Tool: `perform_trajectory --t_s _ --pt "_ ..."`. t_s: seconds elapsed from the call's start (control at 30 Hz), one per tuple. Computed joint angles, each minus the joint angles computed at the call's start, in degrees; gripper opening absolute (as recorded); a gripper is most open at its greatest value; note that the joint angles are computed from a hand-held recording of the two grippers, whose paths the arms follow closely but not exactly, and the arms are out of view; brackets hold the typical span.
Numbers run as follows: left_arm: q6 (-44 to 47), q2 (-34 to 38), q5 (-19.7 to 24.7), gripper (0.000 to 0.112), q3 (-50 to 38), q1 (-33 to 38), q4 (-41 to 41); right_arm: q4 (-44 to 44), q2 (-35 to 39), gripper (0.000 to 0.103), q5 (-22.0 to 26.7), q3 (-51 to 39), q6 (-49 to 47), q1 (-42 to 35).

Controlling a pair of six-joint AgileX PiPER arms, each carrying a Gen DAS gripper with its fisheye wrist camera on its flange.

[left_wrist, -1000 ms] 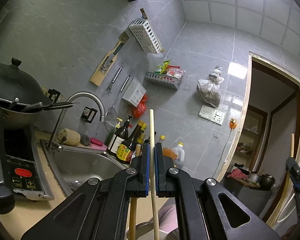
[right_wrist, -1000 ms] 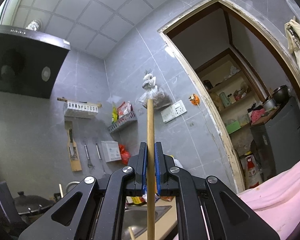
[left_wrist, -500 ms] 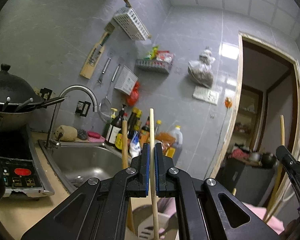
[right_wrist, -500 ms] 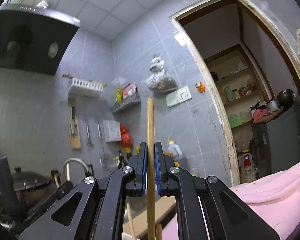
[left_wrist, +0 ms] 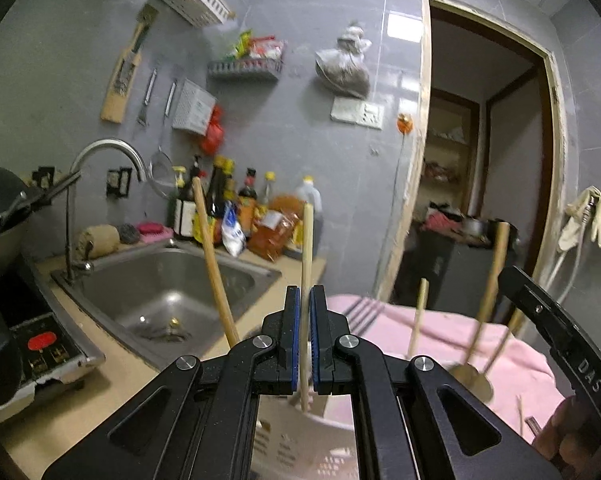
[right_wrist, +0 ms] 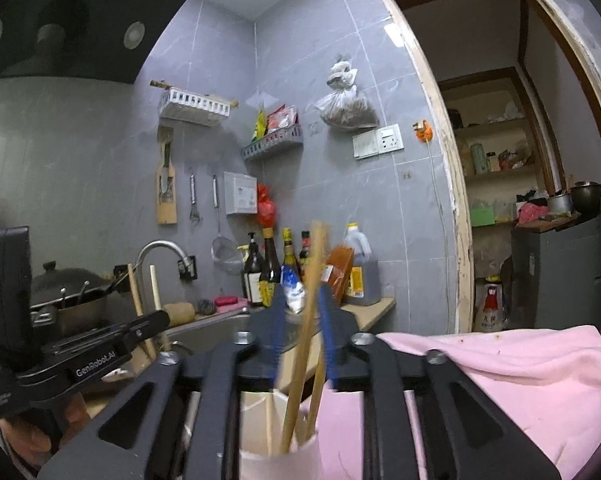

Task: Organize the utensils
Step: 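Drop both chopsticks into the white holder, opening both tools, then move both tools back toward the last chopstick and the steel peeler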

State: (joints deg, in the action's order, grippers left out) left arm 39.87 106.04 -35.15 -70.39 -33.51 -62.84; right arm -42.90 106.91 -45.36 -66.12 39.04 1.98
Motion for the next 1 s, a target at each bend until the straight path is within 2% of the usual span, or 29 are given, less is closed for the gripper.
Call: perform_trajectory --t_s 0.1,0.17,0.2,0.23,0.33,0.37,0.43,0.53,0.63,0.73,0.83,1.0 --pt "-2.5 -1.3 2.9 0.006 1.3 0.6 1.6 -1.4 -1.3 0.029 0.3 1.5 0.0 -0.2" --pt "-3.2 -2.0 3.5 0.013 2.1 0.5 2.4 -1.4 -2.3 0.031 -0.2 2.8 -0.9 -0.5" --pt "-3.2 -2.3 3.6 0.023 2.4 0.4 2.6 -1.0 -2.8 0.032 -0.7 3.6 -1.1 -0.8" --pt "-3.6 -2.7 3.4 0.032 2.8 0.2 2.8 -1.0 -3.4 0.036 -1.3 4.3 -1.0 -1.2" --pt "-6.6 -4.3 3.4 0.037 4.3 -0.1 4.7 -0.2 -4.8 0.045 -2.6 6.1 -1.5 -2.2" --pt "-5.5 -4.6 3.4 0.038 4.2 -0.4 3.4 0.1 -5.5 0.049 -3.2 6.9 -1.8 -2.8" --pt "-2.5 -5.2 2.9 0.047 3.7 -1.2 0.6 0.8 -6.9 0.055 -3.8 8.4 -2.5 -3.7" --pt "-0.4 -5.8 -0.2 0.064 3.6 -3.6 -0.6 1.4 -9.5 0.074 -4.9 11.1 -3.8 -5.9" --pt "3.2 -5.9 -3.3 0.079 2.7 -6.5 -1.8 2.6 -12.3 0.085 -5.6 14.2 -5.6 -8.4" --pt "5.7 -5.5 -5.0 0.086 1.5 -9.2 -2.1 2.4 -14.8 0.103 -6.1 16.8 -5.2 -11.7" --pt "7.3 -4.3 -5.1 0.094 -0.1 -11.6 -1.9 0.4 -17.2 0.103 -7.5 19.3 -3.3 -16.3" --pt "11.9 -1.2 -2.6 0.095 -4.4 -14.8 -2.4 -4.0 -20.7 0.103 -7.3 21.4 0.2 -24.1"
